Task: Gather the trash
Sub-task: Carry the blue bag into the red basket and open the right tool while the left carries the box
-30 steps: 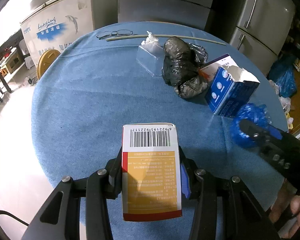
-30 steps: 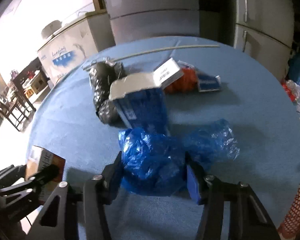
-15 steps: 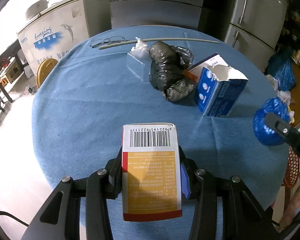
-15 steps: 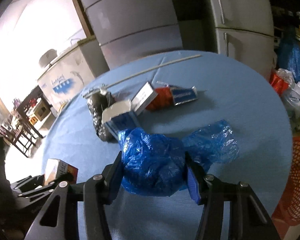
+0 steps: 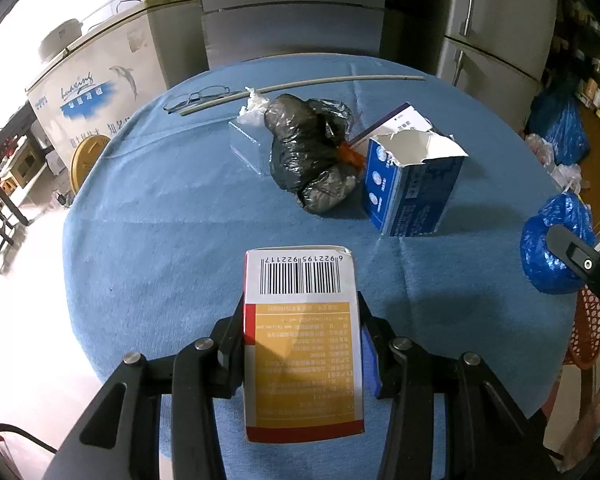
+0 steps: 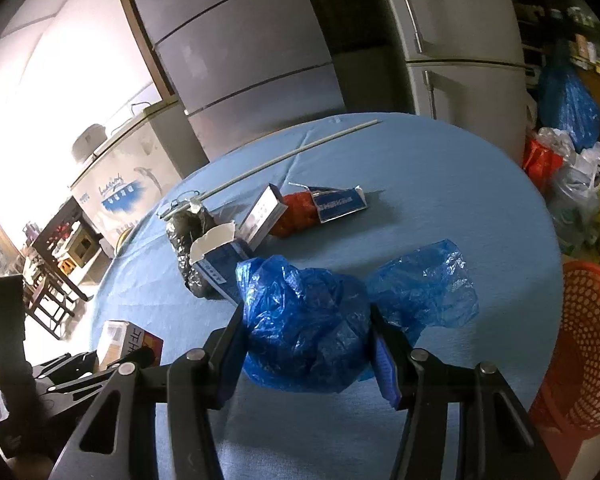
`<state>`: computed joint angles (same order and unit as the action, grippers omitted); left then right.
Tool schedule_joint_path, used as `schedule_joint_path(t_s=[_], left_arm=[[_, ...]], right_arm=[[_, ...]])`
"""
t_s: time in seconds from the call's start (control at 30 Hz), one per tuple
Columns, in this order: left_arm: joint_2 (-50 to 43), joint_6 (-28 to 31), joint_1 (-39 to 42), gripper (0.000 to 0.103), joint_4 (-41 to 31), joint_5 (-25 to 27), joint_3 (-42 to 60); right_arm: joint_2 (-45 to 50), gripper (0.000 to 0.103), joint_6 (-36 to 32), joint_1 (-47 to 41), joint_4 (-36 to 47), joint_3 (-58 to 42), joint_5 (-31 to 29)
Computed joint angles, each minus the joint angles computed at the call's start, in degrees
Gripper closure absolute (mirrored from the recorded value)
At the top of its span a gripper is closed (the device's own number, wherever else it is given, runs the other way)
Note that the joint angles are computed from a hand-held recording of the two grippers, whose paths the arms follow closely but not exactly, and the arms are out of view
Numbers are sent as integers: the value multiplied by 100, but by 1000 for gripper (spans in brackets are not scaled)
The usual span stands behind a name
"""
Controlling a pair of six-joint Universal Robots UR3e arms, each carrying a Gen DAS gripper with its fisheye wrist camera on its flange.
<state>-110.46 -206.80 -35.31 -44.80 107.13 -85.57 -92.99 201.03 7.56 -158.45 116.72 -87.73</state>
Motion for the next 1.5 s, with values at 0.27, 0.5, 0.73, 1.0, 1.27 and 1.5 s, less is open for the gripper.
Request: schedule_joint_path(t_s=[0.27,0.5,0.73,1.0,1.27,1.5], left_arm=[[-402,49,-234,56,-455,121,762],[-759,171,-390,56,-697,141,1444],[-1140,318,-541,56,-866,90,2072],[-1506,503,-685,56,-1023,-3,2711],[-1792,649,-784,56,-1166,-80,3255],[-2113,759,-850,56,-1386,-158,3822]], right_arm=[[-381,45,-7,-315,-121,398,208],[-921,45,-50,-799,-111,828,395],[-1589,45,-179,-1368,184,1226,569],[-2578,45,-435,-2233,820,1656,814],[-4008,45,-1156,-3725,2119,1965,1271],[-5580,45,-2459,-5953,4166,1997,2157]])
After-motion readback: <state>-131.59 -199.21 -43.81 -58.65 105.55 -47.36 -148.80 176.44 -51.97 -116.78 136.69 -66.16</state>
